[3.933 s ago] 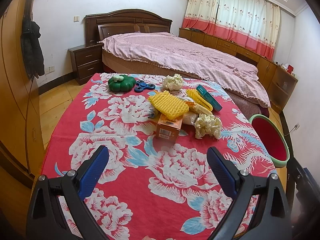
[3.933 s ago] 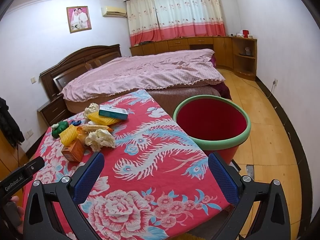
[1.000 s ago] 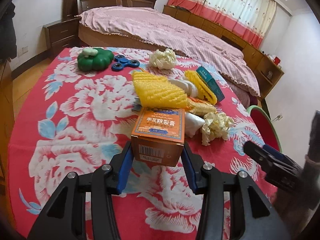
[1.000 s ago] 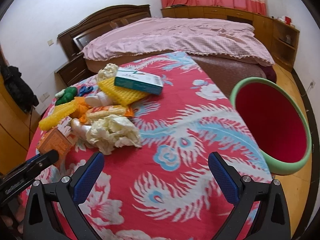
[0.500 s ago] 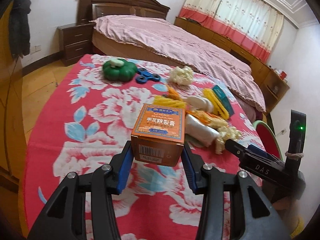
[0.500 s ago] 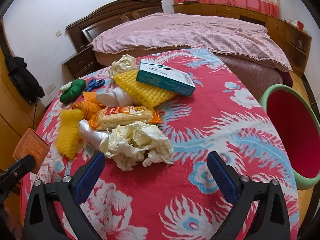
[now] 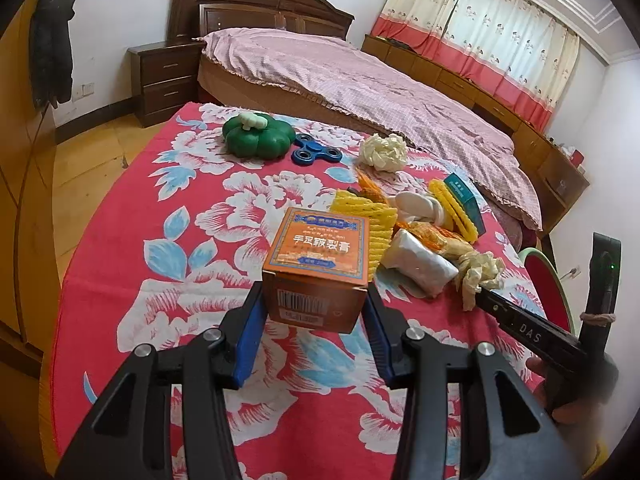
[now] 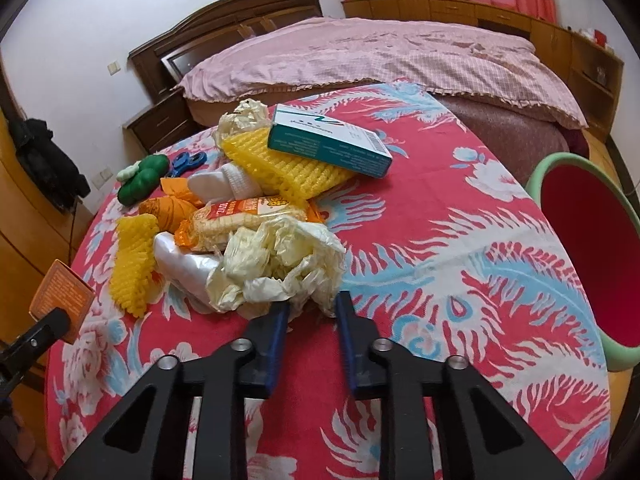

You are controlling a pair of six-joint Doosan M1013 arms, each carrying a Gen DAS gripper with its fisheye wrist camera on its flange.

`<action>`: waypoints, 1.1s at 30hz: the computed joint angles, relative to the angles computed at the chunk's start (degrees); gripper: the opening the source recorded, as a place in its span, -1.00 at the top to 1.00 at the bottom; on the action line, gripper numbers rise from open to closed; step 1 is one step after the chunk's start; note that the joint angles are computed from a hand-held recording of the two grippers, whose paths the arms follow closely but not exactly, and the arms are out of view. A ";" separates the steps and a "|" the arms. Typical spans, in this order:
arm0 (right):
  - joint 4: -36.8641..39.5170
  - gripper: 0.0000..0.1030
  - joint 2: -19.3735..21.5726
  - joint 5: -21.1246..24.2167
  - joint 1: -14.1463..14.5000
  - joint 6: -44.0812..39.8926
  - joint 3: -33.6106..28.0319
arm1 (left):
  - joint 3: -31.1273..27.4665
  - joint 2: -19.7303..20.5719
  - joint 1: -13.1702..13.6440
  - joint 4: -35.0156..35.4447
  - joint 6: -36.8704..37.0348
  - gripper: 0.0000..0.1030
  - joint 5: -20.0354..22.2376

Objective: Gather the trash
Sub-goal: 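Grasp the crumpled cream paper with the right tool while the left tool holds the orange box, then carry the paper over the red bin and open the right tool while the left tool carries the box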

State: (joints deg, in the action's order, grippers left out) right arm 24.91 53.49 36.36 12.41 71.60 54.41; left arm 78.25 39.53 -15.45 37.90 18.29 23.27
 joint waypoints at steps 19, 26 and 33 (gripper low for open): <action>13.85 0.61 -7.27 -8.63 -3.61 -8.57 11.31 | -6.16 2.08 -1.84 -8.96 13.56 0.08 1.49; 16.42 0.61 -9.14 -12.16 -5.73 -7.78 14.29 | -10.77 4.18 -3.06 -13.62 21.32 0.08 3.42; 16.51 0.61 -9.77 -14.51 -7.79 -4.73 15.85 | -16.33 6.94 -4.36 -18.44 29.25 0.08 5.88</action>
State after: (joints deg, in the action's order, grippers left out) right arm 41.42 43.72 21.85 4.62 66.87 70.26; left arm 61.92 46.46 -19.81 19.46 47.54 29.15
